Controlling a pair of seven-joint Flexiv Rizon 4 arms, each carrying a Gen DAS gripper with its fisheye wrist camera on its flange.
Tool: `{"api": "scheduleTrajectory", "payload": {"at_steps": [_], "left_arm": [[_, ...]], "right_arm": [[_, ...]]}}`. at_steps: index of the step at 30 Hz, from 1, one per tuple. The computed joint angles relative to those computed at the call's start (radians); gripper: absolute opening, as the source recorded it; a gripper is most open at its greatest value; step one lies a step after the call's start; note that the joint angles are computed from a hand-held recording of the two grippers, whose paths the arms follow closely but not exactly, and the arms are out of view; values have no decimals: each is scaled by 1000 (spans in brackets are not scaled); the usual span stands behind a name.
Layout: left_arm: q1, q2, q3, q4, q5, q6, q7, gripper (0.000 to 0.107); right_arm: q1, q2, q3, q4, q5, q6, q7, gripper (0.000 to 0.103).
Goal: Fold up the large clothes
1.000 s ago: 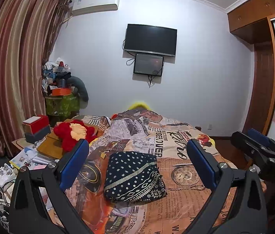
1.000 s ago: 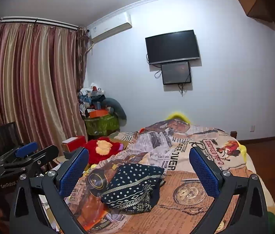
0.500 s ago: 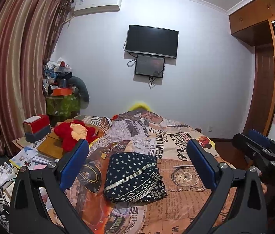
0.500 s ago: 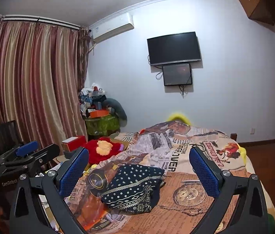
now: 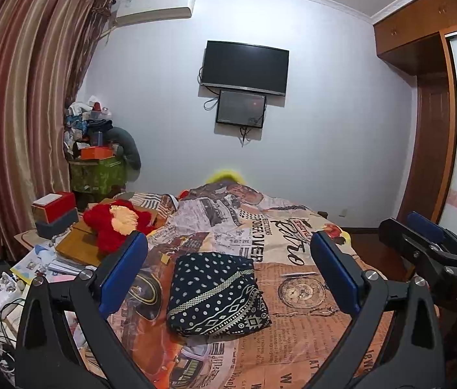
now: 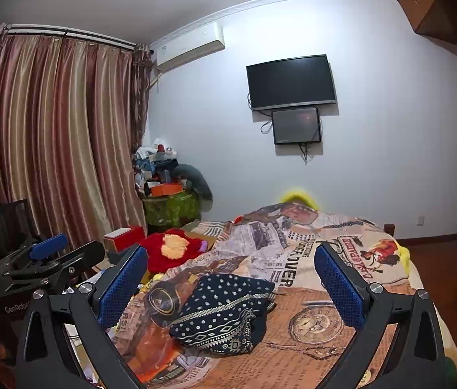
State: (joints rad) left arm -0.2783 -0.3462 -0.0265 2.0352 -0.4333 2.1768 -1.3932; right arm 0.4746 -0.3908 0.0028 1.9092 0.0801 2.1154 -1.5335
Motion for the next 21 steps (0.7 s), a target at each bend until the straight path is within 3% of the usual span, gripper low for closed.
{"api": "scheduleTrajectory", "payload": {"at_steps": [7,11,21], "left_arm": [[21,9,-17,-3,50,-35,-25,101],[-28,3,12,-10,3,-33,13,101],[-42,0,7,-9,-22,-13,40,101]], "right_arm": [[-8,3,5,2,-5,3,3,103],[-13,3,8,3,-11,4,7,103],[-9,9,6,2,1,1,9,103]]}}
